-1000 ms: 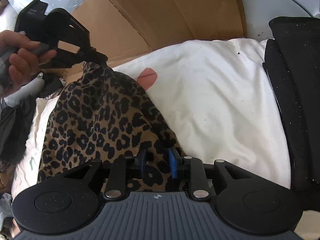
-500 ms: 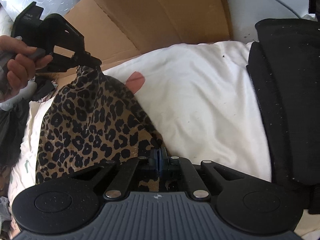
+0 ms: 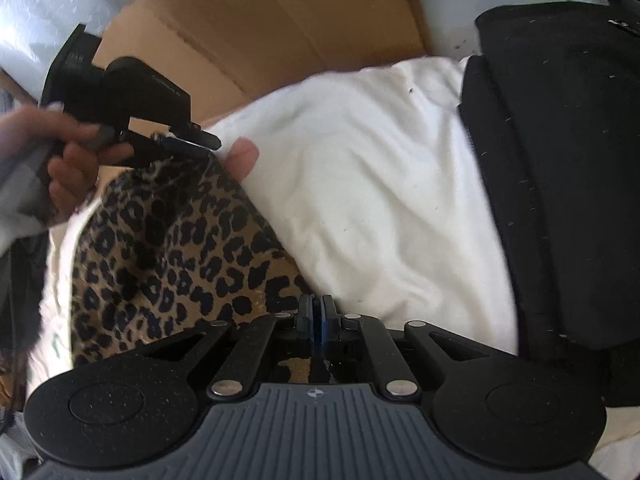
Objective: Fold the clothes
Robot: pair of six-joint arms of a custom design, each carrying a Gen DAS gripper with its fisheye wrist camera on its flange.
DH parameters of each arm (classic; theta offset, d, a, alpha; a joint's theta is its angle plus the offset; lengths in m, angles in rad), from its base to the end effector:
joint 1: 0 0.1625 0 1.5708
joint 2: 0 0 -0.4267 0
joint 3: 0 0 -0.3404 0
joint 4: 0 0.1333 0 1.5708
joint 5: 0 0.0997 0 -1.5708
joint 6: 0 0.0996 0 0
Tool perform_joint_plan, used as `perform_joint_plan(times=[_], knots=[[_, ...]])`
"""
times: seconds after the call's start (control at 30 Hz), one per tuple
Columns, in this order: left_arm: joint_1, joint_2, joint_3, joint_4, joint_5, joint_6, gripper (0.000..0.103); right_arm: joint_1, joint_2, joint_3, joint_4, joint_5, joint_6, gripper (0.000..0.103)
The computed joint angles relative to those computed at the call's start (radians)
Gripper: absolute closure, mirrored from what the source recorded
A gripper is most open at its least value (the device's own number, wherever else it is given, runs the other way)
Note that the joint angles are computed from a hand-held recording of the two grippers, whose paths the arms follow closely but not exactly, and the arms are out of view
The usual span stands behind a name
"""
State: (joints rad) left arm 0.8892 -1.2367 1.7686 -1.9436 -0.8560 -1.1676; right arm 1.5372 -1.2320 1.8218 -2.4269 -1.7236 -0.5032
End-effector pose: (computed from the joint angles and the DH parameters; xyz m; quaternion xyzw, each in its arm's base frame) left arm -0.1733 -0.5288 0.3029 -0.1977 0.9131 -0.2336 0.2694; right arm 0.0997 -0.5505 0.3069 0.2201 -0.9635 0.1076 0.1080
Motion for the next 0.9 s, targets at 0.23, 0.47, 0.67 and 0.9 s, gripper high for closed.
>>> perform_joint_plan(times=[0.23,0.47,0.67,0.9], knots=[[-0.080,-0.041,-0.025,0.075,0.007,0.058,0.063,-0.035,-0.070,-0.027,0.100,0.042,0.013,0.069],[-0.135,-0.090,0.029,0.161,-0.002,0.096,0.066,-0.054,-0.118,0.002,0.125,-0.005,-0.026,0.060],[-0.116,-0.082,0.105,0.114,-0.044,0.160,0.081,-0.082,-0.124,0.037,0.105,-0.028,-0.034,0.060],[-0.087,-0.041,0.138,0.000,-0.067,0.272,0.095,-0.081,-0.106,0.030,0.117,-0.046,-0.033,0.083]])
